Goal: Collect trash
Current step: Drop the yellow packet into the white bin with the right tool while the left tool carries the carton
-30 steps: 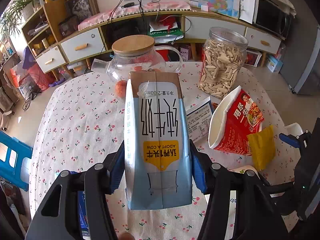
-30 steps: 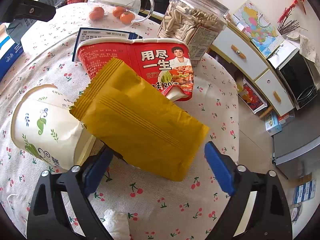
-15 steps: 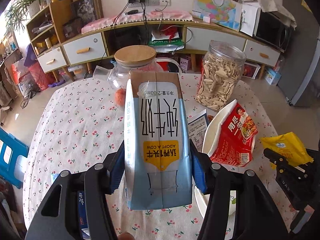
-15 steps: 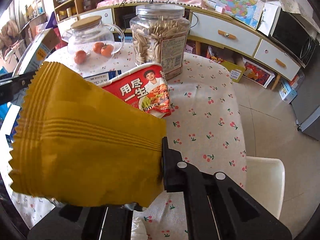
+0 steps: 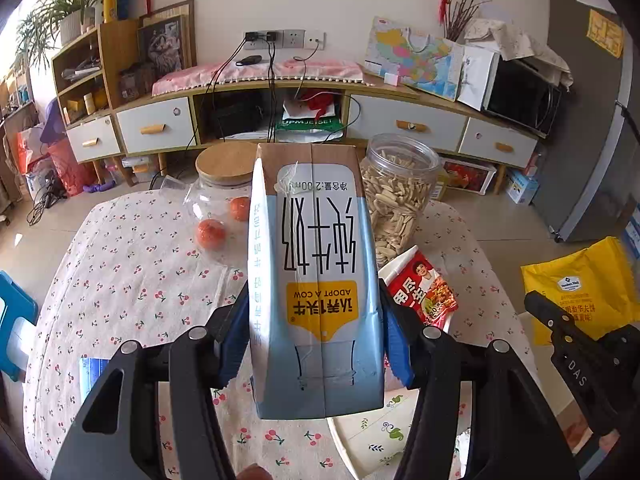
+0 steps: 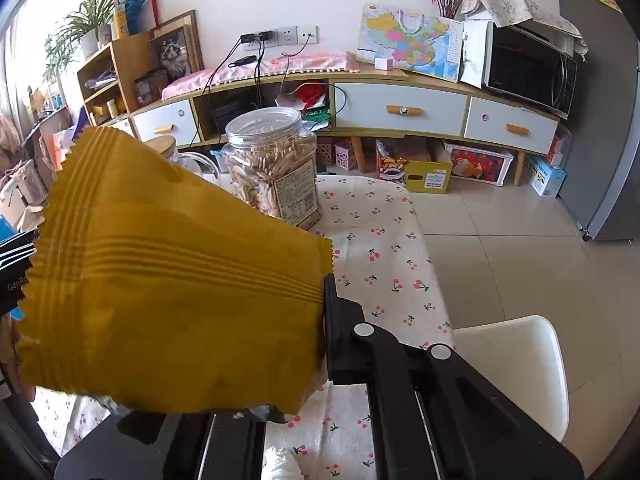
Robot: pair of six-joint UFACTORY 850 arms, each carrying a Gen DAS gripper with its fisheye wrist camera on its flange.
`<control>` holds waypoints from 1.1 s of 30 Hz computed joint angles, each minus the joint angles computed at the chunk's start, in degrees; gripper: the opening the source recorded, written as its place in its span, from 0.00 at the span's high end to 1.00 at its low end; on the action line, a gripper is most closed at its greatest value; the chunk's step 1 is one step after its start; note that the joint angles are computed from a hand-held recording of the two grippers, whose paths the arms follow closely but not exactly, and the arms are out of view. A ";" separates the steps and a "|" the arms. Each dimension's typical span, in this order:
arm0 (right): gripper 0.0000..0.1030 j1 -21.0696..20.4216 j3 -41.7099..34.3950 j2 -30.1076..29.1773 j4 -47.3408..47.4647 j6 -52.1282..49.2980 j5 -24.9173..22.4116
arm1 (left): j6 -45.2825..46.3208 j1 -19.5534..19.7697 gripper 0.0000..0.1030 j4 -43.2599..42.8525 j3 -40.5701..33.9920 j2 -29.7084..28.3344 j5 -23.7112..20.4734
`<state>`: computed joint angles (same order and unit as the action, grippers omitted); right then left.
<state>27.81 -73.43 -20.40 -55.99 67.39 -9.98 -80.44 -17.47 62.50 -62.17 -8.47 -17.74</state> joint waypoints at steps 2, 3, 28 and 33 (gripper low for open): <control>0.96 -0.38 0.91 0.77 -6.66 7.45 -0.64 | -2.60 -1.00 0.45 2.48 -0.20 -0.07 0.11; 0.96 -0.65 1.31 1.08 -9.14 10.33 -1.01 | -3.81 -1.52 0.45 3.65 -0.30 -0.14 0.15; 0.85 -11.66 7.90 3.69 -0.69 13.28 -10.46 | -7.02 -13.38 0.45 8.27 -8.06 -7.64 -0.39; 0.22 -11.78 10.15 5.14 -8.31 23.63 -16.94 | -4.42 -16.21 0.45 5.33 -11.52 -10.27 0.60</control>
<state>16.03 -63.29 -15.26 -64.31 91.02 -26.93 -84.86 -33.68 67.83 -73.69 -18.75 -17.14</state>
